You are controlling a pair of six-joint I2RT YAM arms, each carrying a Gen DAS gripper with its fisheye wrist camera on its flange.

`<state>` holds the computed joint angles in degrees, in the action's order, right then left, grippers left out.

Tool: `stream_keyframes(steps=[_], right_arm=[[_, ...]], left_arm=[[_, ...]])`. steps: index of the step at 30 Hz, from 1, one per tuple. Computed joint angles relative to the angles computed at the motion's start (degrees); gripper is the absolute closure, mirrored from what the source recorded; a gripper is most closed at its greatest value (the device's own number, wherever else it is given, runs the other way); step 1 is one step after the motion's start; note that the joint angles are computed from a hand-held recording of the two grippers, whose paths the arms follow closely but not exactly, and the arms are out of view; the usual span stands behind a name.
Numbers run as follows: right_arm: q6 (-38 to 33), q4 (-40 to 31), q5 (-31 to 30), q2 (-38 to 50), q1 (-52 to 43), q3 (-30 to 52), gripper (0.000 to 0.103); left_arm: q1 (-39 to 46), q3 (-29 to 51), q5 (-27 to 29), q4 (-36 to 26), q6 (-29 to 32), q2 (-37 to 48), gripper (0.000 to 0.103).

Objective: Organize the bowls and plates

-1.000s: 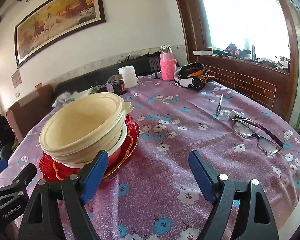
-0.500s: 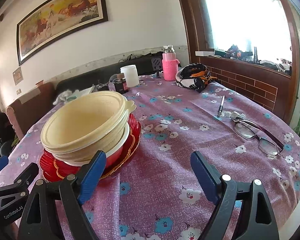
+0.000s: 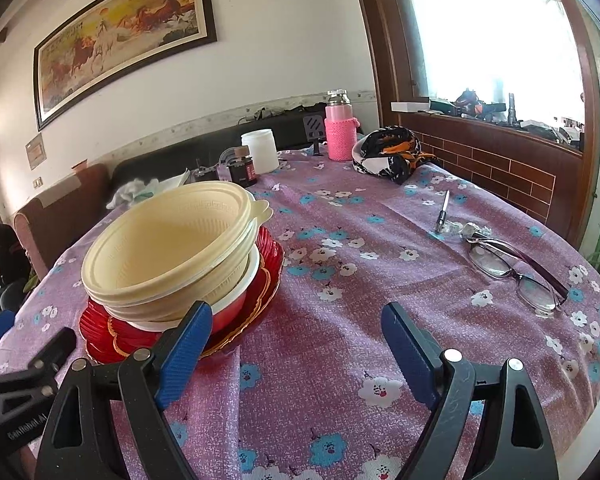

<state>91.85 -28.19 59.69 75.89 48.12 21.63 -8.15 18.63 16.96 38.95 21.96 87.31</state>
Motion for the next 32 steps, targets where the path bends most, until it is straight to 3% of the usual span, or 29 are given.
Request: stream_keyframes(steps=[18,32], right_arm=[[0.21,0.09,-0.48,0.31,0.02,-0.06,0.013],[-0.88,0.48,-1.0,-0.25,-0.53,-0.2,0.013]], left_arm=[[1.48,2.39,-1.38,-3.4,0.75,0.41,0.0],[4.07,7.56,4.41,-14.98,2.83,0.48,0.0]])
